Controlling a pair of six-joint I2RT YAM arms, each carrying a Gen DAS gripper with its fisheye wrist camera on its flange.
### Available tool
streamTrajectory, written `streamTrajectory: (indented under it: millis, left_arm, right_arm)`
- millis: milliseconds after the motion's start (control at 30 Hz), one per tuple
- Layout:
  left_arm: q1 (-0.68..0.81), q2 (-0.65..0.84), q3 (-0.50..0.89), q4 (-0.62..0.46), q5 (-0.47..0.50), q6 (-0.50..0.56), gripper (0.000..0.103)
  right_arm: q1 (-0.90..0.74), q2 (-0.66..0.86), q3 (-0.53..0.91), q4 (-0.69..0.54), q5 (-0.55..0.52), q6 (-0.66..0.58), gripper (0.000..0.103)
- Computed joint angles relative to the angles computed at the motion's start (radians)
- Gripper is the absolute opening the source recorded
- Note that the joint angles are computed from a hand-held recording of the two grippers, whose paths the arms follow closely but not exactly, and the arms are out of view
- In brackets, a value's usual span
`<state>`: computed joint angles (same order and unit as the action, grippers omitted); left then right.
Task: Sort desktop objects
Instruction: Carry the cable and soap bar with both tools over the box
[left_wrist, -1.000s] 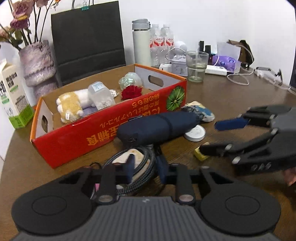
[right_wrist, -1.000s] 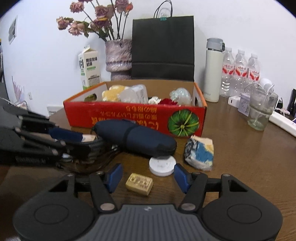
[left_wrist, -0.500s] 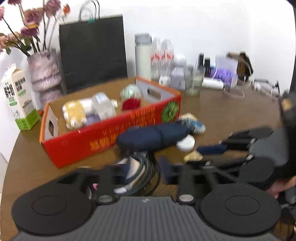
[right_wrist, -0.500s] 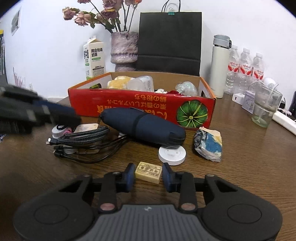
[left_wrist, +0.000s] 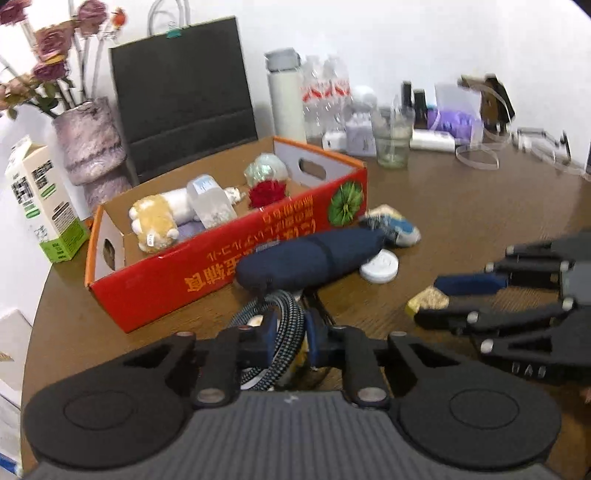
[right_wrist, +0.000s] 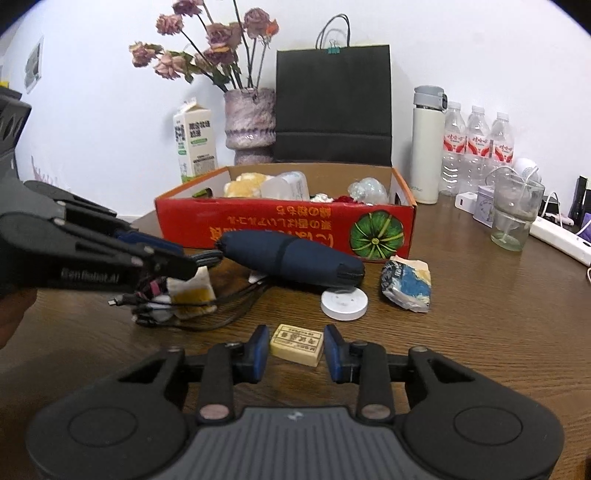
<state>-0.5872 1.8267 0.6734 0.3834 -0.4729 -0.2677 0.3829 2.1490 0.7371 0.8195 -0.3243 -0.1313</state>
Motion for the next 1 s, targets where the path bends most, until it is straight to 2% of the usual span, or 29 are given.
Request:
streamTrajectory:
  millis: [167,433,600,767,833,900,1000]
  left_arm:
    - [-0.018,-0.112,-0.086,0.040,-0.062,-0.103,0.010]
    - [0.024,-0.275,-0.204,0.020,-0.086,-0.239,0.010]
    - [0.018,-0.485,-0.368,0.063,-0.102,-0.346,0.010]
    - [-0.055,-0.709,-0.442,-0.005,-0.160,-0.436,0.010]
    - [-0.134,-0.802,-0.469,-0.029,-0.217,-0.471,0.010]
    - [-0.251,-0.849,-0.468,-0.087,-0.328,-0.518,0.010]
    - [-0.469,-0.758,-0.396,-0.216,-0.545,-0.632,0.010]
  right_arm:
    - [-0.012,-0.042,-0.068,0.057,-0.027,0.019,0.030]
    - [-0.030,-0.093,-0.156,0.104,-0.056,0.023,0.030]
    - [-0.056,-0.149,-0.231,0.155,-0.087,0.032,0.030]
    - [-0.052,-0.195,-0.283,0.188,-0.093,0.038,0.030]
    - [-0.052,-0.227,-0.317,0.206,-0.102,0.037,0.030]
    - [-0.060,-0.268,-0.361,0.225,-0.118,0.035,0.030]
    - [-0.082,-0.336,-0.431,0.239,-0.145,0.019,0.030]
